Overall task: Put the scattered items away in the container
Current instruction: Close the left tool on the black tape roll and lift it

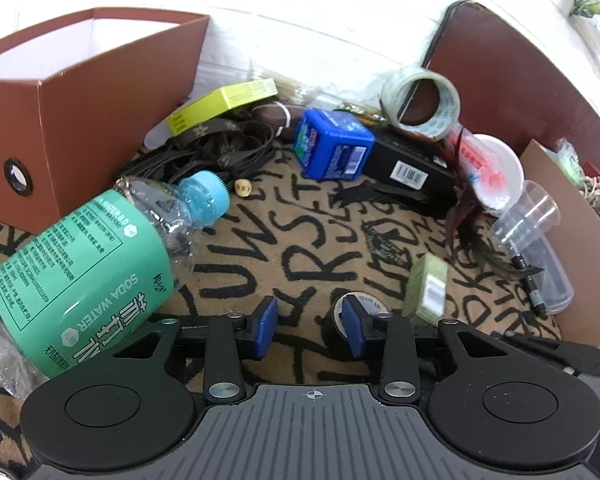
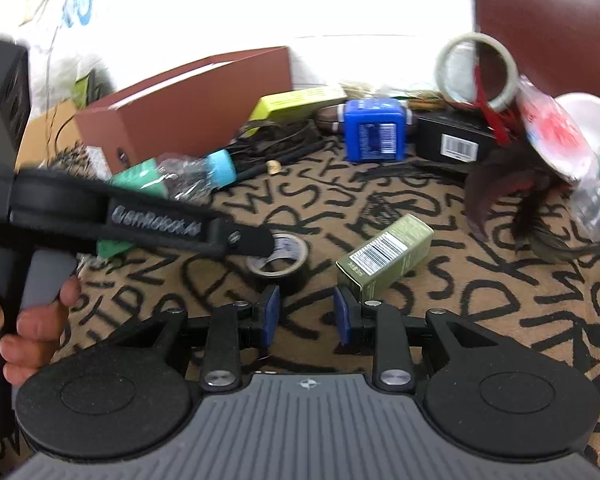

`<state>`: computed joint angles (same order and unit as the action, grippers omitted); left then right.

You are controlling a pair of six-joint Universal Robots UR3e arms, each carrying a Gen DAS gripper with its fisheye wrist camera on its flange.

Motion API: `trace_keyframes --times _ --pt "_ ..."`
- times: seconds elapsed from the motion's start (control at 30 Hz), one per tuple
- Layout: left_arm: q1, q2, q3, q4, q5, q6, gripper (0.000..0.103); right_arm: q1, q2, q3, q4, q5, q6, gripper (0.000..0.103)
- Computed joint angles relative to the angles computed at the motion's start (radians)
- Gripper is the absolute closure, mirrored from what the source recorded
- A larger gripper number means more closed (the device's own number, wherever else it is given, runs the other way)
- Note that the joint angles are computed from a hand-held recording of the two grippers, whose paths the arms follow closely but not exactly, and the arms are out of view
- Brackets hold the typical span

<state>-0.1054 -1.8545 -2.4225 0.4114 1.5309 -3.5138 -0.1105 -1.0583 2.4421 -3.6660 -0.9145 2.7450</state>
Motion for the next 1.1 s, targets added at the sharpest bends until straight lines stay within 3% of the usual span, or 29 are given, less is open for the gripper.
trace_keyframes --times 0.23,0.27,0.3,0.37,0.63,0.77,0.93,1.0,1.1 --pt "0.012 0.014 -0.013 -0.002 -0.032 0.031 0.055 -0.052 -0.027 0.016 -0.022 0.075 0.056 0.07" --pt "0.012 0.018 -0.014 -0.005 -0.036 0.035 0.055 -0.044 -0.029 0.005 -0.012 0.07 0.054 0.07" --pt "0.01 0.019 -0.014 -0.007 -0.035 0.039 0.063 -0.032 -0.028 -0.013 0.001 0.06 0.054 0.071" --pt "0.009 0.018 -0.013 -0.013 -0.033 0.04 0.068 -0.006 -0.018 -0.052 0.029 0.036 0.066 0.073" --pt "0.053 0.034 -0.032 -0.006 -0.103 0.044 0.066 -0.001 -0.018 -0.094 0.085 0.041 0.109 0.076" --pt "0.089 0.064 -0.07 -0.015 -0.156 0.058 0.07 -0.006 -0.036 -0.103 0.161 0.072 0.088 0.076" --pt "0.106 0.045 -0.059 -0.012 -0.184 0.066 0.077 0.028 -0.019 -0.139 0.173 0.024 0.104 0.078" --pt "0.099 0.021 -0.039 -0.004 -0.186 0.07 0.083 0.021 -0.009 -0.151 0.192 0.029 0.113 0.079" --pt "0.091 0.008 -0.032 0.007 -0.181 0.069 0.083 0.003 -0.003 -0.16 0.229 0.056 0.116 0.08"
